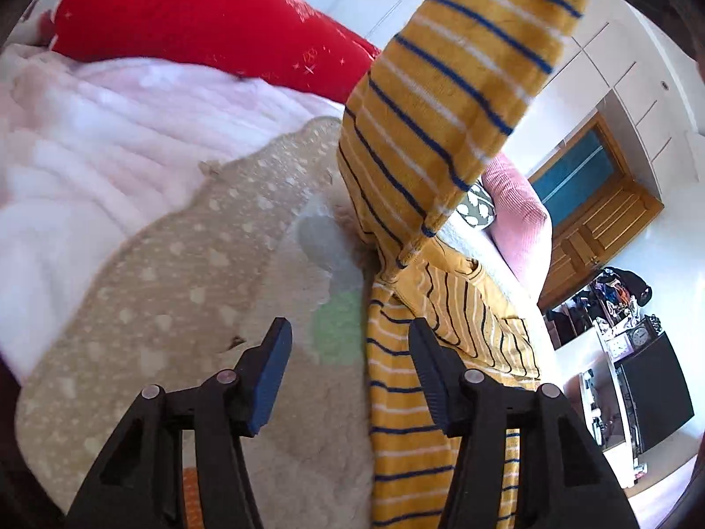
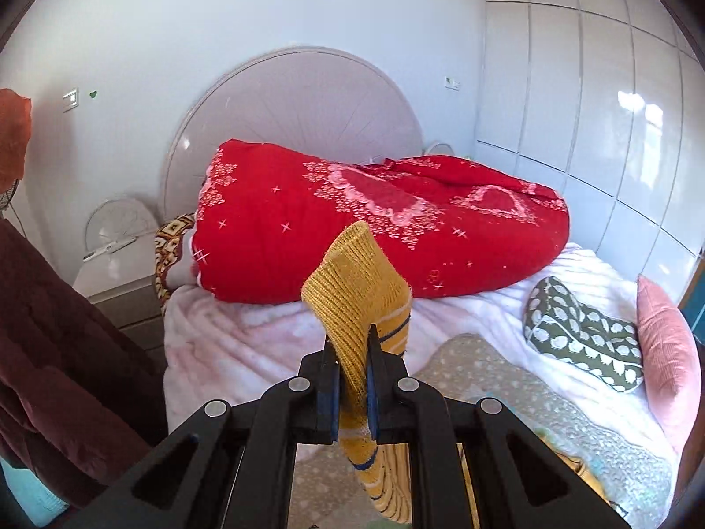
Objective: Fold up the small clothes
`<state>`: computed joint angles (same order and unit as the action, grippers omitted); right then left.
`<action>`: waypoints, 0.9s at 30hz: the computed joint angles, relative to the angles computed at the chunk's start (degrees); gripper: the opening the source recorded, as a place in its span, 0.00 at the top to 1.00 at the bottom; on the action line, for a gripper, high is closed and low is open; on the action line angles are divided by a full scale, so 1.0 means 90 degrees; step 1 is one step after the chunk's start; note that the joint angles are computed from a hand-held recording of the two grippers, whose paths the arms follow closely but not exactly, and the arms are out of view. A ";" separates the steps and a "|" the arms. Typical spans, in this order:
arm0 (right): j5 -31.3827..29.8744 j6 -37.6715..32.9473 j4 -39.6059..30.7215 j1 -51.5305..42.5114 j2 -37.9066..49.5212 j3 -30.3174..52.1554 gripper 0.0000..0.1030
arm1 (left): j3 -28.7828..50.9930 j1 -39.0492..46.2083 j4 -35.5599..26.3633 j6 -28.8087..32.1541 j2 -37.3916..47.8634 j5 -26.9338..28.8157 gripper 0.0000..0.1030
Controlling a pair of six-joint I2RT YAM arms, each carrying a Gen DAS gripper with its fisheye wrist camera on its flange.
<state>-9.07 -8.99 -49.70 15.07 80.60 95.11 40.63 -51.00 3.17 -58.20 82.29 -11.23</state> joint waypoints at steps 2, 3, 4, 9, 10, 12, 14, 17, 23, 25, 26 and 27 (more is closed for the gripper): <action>-0.0179 -0.0085 -0.0112 -0.0411 -0.0035 0.0076 0.91 | 0.0370 0.0066 0.0233 0.0050 0.0574 0.0198 0.45; -0.0269 -0.0133 -0.0172 -0.0604 -0.0048 0.0095 0.91 | 0.0721 0.0049 0.0195 0.0114 0.0921 0.0141 0.44; -0.0360 -0.0183 -0.0209 -0.0798 -0.0046 0.0111 0.91 | 0.1007 0.0024 0.0230 0.0209 0.1215 0.0115 0.42; -0.1070 -0.0520 -0.0436 -0.1936 -0.0086 0.0224 0.91 | 0.2770 -0.0100 -0.0820 0.0617 0.2533 -0.0385 0.37; -0.1278 -0.0595 -0.0473 -0.2212 -0.0101 0.0242 0.91 | 0.3241 -0.0065 -0.1296 0.0580 0.2842 -0.0520 0.46; -0.1713 -0.0732 -0.0473 -0.2818 -0.0116 0.0227 0.91 | 0.3917 0.0166 -0.1910 0.0466 0.3356 -0.0316 0.86; -0.2184 -0.0885 -0.0507 -0.3558 -0.0010 0.0257 0.91 | 0.4182 0.0410 -0.2033 0.0265 0.3608 0.0106 0.95; -0.2680 -0.1097 -0.0445 -0.4662 0.0374 0.0191 0.91 | 0.4454 0.0476 -0.2261 0.0219 0.3687 -0.0059 0.95; -0.2959 -0.1391 0.0290 -0.6436 0.1625 -0.0518 0.91 | 0.5534 0.0129 -0.3007 0.0661 0.4434 -0.0377 0.95; -0.2857 -0.1409 0.0713 -0.6877 0.2110 -0.0893 0.91 | 0.5832 0.0019 -0.3260 0.0752 0.4729 -0.0359 0.95; -0.2761 -0.1381 0.0918 -0.7060 0.2389 -0.1039 0.91 | 0.5923 -0.0028 -0.3354 0.0760 0.4851 -0.0329 0.94; -0.2688 -0.1343 0.1087 -0.7242 0.2694 -0.1143 0.91 | 0.5902 -0.0055 -0.3370 0.0772 0.4885 -0.0294 0.94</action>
<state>-33.26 -21.07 -39.92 -50.11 104.85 84.82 93.75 -51.49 -27.16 -51.25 126.26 -13.88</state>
